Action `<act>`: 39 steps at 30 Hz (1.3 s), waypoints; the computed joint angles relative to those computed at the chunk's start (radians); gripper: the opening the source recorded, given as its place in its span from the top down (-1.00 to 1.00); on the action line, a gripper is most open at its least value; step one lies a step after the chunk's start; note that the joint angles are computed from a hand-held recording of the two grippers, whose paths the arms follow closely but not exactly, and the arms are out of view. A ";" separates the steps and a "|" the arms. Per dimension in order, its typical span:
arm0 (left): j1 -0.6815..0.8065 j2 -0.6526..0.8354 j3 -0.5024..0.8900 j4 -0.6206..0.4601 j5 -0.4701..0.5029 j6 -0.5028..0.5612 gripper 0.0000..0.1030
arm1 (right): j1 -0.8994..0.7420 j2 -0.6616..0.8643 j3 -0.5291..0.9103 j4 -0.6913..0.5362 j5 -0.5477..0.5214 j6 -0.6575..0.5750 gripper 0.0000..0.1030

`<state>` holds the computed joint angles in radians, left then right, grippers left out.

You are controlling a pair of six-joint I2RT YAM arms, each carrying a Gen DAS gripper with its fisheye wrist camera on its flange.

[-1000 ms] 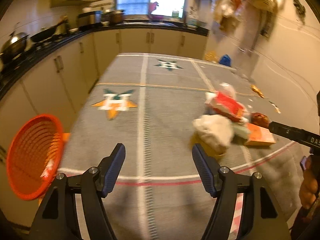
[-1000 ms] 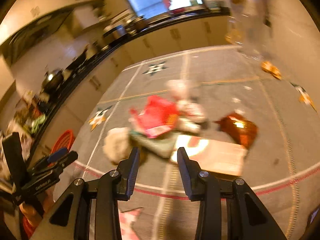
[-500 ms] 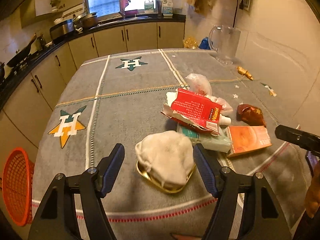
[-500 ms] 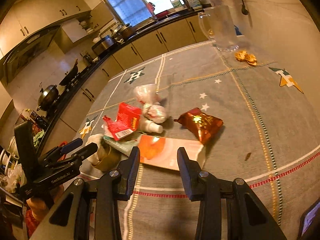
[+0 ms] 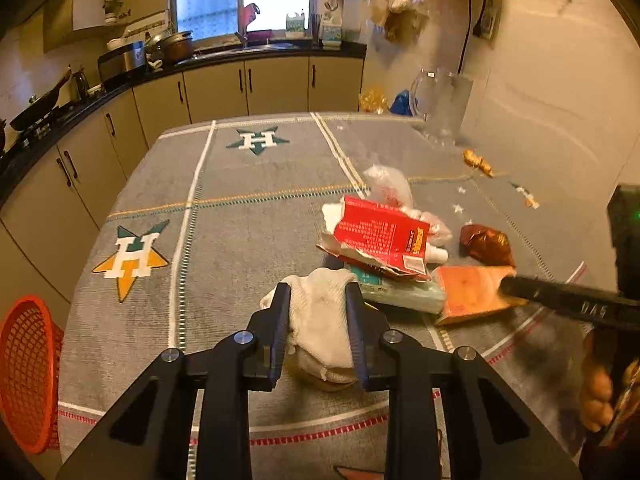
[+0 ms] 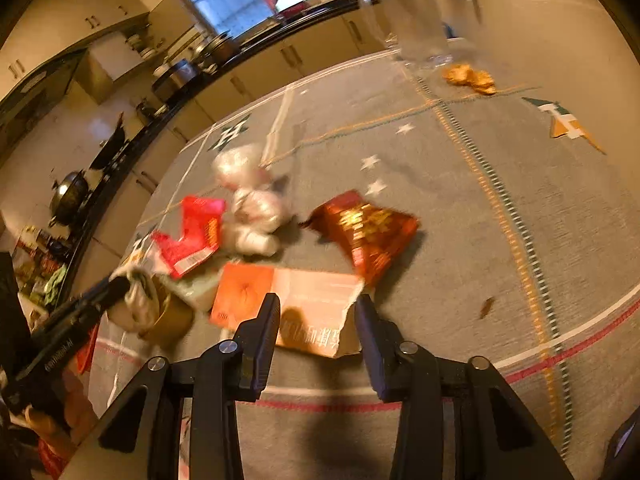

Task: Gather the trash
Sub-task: 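Return to the table and grasp the tissue in the tin with the left tool, then lift the tissue with the left tool while the right tool lifts the orange-printed box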

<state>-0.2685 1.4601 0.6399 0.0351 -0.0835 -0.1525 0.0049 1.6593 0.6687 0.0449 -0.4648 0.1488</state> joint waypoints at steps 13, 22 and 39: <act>0.118 -0.276 -0.141 -0.053 0.064 -0.007 0.49 | 0.224 -0.239 -0.109 -0.087 0.123 -0.169 -0.05; 0.171 -0.347 -0.209 -0.063 0.103 0.007 0.49 | 0.283 -0.165 -0.047 -0.067 0.249 -0.201 -0.28; 0.136 -0.384 -0.259 -0.062 0.099 -0.012 0.49 | 0.389 -0.067 -0.065 0.002 0.370 -0.192 -0.05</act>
